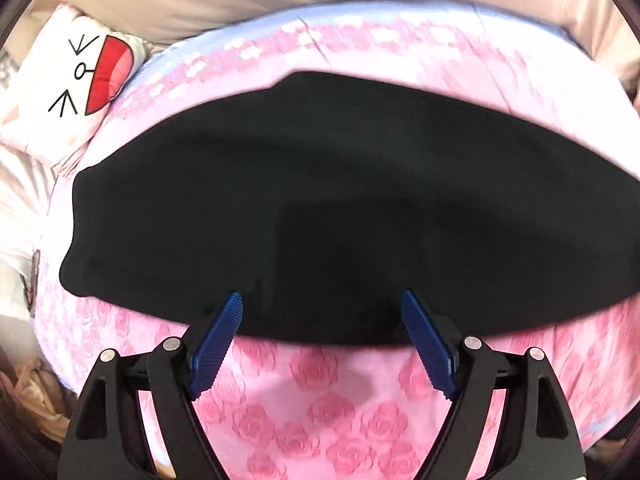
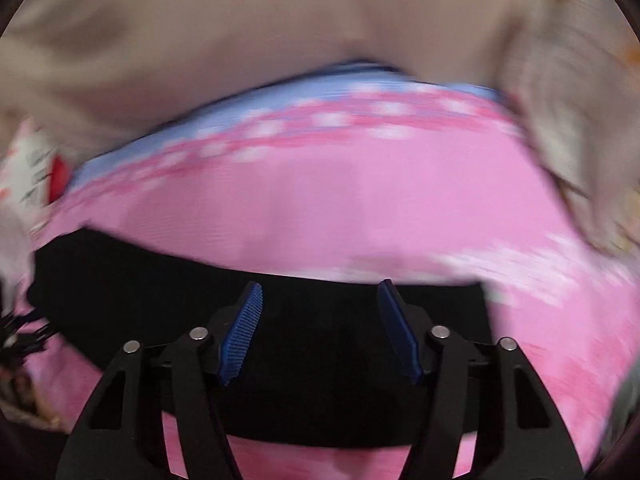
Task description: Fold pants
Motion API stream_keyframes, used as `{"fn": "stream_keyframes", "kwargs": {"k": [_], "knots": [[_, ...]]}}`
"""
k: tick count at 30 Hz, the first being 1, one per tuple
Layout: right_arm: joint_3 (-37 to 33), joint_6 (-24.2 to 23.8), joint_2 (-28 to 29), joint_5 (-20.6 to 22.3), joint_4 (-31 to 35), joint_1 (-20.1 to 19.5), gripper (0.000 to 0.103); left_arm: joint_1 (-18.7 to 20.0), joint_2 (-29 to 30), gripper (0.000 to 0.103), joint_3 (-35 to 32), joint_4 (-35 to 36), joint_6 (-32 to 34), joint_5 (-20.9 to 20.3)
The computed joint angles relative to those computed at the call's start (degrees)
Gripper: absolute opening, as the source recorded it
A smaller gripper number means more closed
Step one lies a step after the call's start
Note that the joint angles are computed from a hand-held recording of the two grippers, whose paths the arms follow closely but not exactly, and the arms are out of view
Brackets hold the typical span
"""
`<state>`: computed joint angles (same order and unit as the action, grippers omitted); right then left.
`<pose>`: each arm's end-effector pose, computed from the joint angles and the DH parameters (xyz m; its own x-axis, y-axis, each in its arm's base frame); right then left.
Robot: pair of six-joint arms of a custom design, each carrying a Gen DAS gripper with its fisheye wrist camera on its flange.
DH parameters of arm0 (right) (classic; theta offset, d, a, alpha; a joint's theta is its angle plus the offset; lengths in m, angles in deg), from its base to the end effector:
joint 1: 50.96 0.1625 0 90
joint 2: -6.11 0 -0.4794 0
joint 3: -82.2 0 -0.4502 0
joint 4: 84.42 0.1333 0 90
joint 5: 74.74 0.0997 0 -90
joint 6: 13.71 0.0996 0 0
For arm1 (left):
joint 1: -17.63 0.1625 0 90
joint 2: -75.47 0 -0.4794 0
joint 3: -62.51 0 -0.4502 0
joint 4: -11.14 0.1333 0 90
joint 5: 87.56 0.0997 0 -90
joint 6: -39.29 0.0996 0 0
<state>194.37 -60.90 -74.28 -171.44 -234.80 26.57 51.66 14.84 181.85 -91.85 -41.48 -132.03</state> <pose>-0.0102 -0.6098 0.3589 -0.7899 -0.4461 0.4208 -0.5737 0.7799 -0.2502 -0.2905 -0.4428 0.0755 -0.5661 -0.2467 -0.7866 0.1238 0.9179 -0.3769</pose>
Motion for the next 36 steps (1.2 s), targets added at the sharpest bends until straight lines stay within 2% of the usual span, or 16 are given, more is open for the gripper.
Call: {"fn": "stream_keyframes", "kwargs": {"k": [5, 8, 10, 11, 15, 18, 20, 21, 23, 24, 26, 28, 29, 32, 34, 36], "knots": [[2.55, -7.19, 9.97, -0.1, 4.36, 8.53, 0.047, 2.98, 0.61, 0.083, 0.47, -0.22, -0.42, -1.52], [2.11, -12.81, 17.31, -5.9, -3.98, 11.39, 0.046, 2.64, -0.15, 0.089, 1.96, -1.82, -0.75, -0.83], [-1.56, -7.07, 18.96, -5.19, -2.63, 11.5, 0.029, 2.53, -1.06, 0.089, 3.16, -3.8, -0.31, -0.96], [-2.53, -4.72, 19.23, -5.91, -2.57, 12.08, 0.028, 2.54, -1.31, 0.089, 3.47, -4.62, 0.03, -1.08], [-0.44, -10.54, 19.19, -4.33, 1.57, 16.53, 0.031, 2.48, -2.17, 0.09, 4.95, -7.73, 0.78, -1.05], [-1.27, -12.09, 24.9, -6.84, -1.57, 19.09, 0.029, 2.41, -2.5, 0.092, 5.36, -8.58, 0.76, -1.32], [-4.82, -8.33, 28.62, -5.62, -3.07, 18.87, 0.026, 2.31, -2.51, 0.092, 5.23, -8.54, 1.58, -1.65], [-6.99, -3.77, 29.62, -6.09, -3.05, 19.15, 0.02, 2.2, -2.55, 0.092, 5.44, -8.82, 2.0, -1.77], [-8.06, -1.47, 29.36, -5.19, -2.65, 19.86, 0.026, 2.44, -3.13, 0.092, 6.02, -9.93, 2.93, -1.82], [-7.55, -3.67, 28.31, -2.74, 0.48, 20.37, 0.026, 2.33, -3.15, 0.092, 6.27, -10.52, 2.96, -1.86], [-6.47, -8.34, 28.14, -2.88, 4.42, 21.72, 0.026, 2.53, -3.45, 0.092, 6.63, -10.96, 3.6, -1.25], [-4.67, -14.16, 29.79, -5.19, 3.04, 22.82, 0.022, 2.53, -3.44, 0.092, 6.63, -10.81, 3.65, -1.18], [-5.01, -14.39, 31.38, -5.7, 0.54, 22.91, 0.022, 2.54, -3.43, 0.092, 6.56, -10.81, 3.71, -1.35], [-11.23, -3.01, 33.9, -3.5, 1.75, 21.81, 0.014, 2.67, -3.27, 0.092, 6.16, -10.52, 4.21, -1.69], [-12.01, 2.48, 32.13, -3.3, -2.01, 20.86, 0.021, 2.7, -3.25, 0.092, 5.81, -10.42, 4.94, -1.74], [-9.53, 5.37, 25.82, -0.77, -2.98, 17.59, 0.026, 2.7, -4.29, 0.09, 6.34, -11.32, 6.17, -1.19]]}}
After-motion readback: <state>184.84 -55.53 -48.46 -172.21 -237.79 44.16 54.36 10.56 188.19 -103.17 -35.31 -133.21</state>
